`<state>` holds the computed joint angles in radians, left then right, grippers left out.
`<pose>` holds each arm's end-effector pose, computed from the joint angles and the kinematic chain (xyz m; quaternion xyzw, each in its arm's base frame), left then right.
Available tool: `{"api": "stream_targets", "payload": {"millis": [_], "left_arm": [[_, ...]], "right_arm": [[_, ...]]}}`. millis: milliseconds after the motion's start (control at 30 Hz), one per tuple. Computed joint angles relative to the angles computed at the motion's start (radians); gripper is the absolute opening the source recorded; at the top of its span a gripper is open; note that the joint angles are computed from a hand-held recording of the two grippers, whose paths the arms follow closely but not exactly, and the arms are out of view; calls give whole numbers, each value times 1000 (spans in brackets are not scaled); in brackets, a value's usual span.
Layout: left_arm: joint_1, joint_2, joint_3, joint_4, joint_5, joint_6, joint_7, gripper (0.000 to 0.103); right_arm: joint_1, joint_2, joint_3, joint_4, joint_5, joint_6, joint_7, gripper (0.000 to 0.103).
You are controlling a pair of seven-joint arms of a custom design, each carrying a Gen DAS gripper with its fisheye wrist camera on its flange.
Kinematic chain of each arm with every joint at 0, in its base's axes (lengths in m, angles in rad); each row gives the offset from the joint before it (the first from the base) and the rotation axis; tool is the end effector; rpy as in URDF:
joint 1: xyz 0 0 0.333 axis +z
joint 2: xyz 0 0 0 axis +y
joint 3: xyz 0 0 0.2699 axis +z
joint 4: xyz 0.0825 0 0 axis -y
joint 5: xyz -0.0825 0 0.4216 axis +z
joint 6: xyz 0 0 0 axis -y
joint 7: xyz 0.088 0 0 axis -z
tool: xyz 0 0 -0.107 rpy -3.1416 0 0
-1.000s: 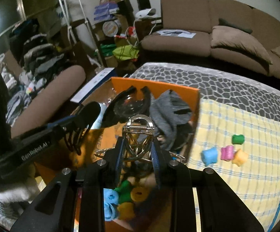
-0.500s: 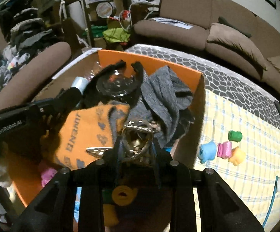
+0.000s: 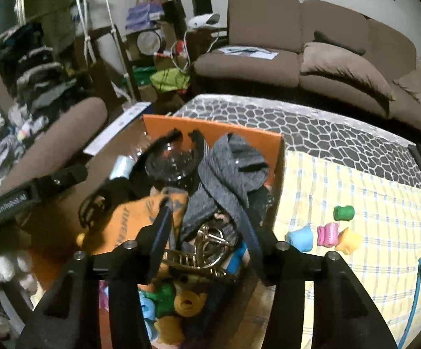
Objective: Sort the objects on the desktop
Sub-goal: 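Carry the claw and clip over the box and open both grippers, then reach the right gripper to the white scoop and close on it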
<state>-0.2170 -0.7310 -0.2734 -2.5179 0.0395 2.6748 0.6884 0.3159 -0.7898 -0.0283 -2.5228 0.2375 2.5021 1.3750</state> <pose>0.3957 -0.2265 0.5673 -0.7396 0.5184 -0.4015 0.1520 0.4165 0.1202 0.5789 -0.7553 0.5284 -0.1675 0.3498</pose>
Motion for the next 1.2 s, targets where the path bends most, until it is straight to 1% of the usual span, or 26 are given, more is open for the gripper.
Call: {"api": "stream_targets", "payload": {"millis": [133,167,233,300,367,467,667,933,1033,1200], "left_arm": [[-7,-17,-4,9,8,-17,12,90],[-10,-14,-5,15,9,-20,17,90],[-21,-4,-9,32,11,-24,31,94],[-24,9,-23,50,16,-27,30,97],[-31,23,-33,70,22,-31,33,99],[-35,57,-51,109,38,-47,34,99],[-59,129,-76,171,60,-45,30,99],[-103,274,-125,305,110,-37,34,99],[-114,341,-148,369,148,-48,26,99],[-143,425,-165,446,211,-64,4,99]], "right_arm": [[-12,-18,-10,6,3,-18,6,60],[-15,-22,-15,7,7,-22,7,61],[-22,-31,-25,6,15,-31,11,66],[-35,-40,-29,4,16,-42,15,68],[-51,-47,-30,2,8,-54,17,71],[-70,-58,-31,-3,-2,-66,19,79],[-114,-81,-40,-13,-33,-105,5,81],[-188,-114,-73,-29,-63,-139,-18,82],[-224,-121,-93,-28,-70,-152,-28,82],[-294,-118,-126,-21,-81,-171,-42,82]]}}
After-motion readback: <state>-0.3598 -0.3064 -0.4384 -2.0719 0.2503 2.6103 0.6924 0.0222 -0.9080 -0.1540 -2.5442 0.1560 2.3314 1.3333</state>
